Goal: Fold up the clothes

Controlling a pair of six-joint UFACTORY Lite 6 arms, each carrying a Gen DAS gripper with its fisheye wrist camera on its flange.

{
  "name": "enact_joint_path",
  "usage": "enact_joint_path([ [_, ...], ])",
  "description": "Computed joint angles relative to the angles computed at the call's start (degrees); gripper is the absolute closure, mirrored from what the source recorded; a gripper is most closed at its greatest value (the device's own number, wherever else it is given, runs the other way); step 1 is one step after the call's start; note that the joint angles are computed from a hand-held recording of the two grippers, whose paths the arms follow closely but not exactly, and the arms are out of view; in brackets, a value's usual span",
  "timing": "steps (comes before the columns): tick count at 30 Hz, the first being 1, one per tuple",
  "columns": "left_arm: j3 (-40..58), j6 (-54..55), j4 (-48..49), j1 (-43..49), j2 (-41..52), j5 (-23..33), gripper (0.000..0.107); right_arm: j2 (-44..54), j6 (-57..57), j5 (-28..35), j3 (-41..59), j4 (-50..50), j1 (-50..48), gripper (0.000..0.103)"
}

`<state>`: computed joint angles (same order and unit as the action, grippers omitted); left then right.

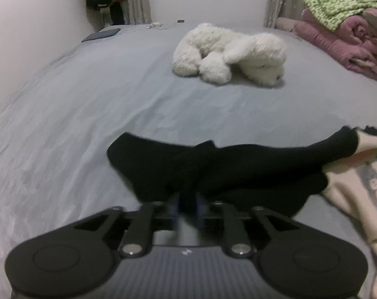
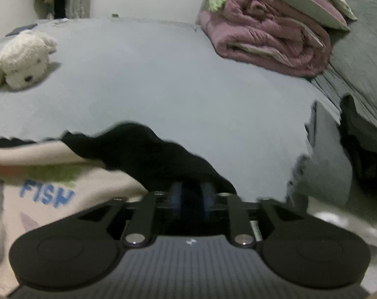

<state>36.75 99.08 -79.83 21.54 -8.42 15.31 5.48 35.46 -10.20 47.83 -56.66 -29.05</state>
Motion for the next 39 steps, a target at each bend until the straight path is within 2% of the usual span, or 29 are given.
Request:
enact_joint_path([
  [3,-0.3,-1.5,1.2,0.0,-2.0,2.8,0.065,-1.4,0.4,-1.2,0.3,-0.6,1.9,0.055],
  [6,-0.1,-2.8,1.6,-1.5,-3.6,3.9,0.061,-1.5,4.7,-1.5,2.1,-5.3,4.1,0.055],
  [10,2.2,-2.9,-0.4,-4.6,-2.4,4.8,0.057,0.9,17.5,-2.1,6.2,-17.9,7.1,0.055],
  [13,6.1,-3.6,-1.8,-8.4,2.0,4.8,0.057,4.4,23.2,-1.4,9.9,-24.3,9.6,0.055],
  [18,15.1,-6.7,-1.9,-13.9,13.0,8.4,0.057,11.4,41.4,-1.7,16.3,-43.7,11.7,0.055],
  [25,28.3,-16.1,3.6,-20.8,27.4,11.3,0.058,16.4,50.0,-2.3,19.8,-54.9,12.5,0.055],
  [29,33.1,-20.9,8.3,-24.1,32.9,10.7,0.058,17.8,53.2,-3.2,21.0,-59.4,12.5,0.055],
  [34,33.3,-22.3,9.9,-25.7,35.0,9.5,0.062,19.3,55.1,-5.7,22.6,-62.0,11.7,0.055],
  [37,31.7,-20.3,8.0,-26.1,34.3,9.4,0.071,20.3,56.4,-8.2,23.7,-63.3,10.6,0.055],
  [38,31.5,-19.9,7.5,-26.0,34.2,9.7,0.077,20.6,57.0,-9.5,24.1,-63.8,10.2,0.061],
  [39,31.2,-19.5,7.0,-26.0,34.0,10.1,0.081,20.8,57.5,-10.9,24.5,-64.2,9.7,0.072],
])
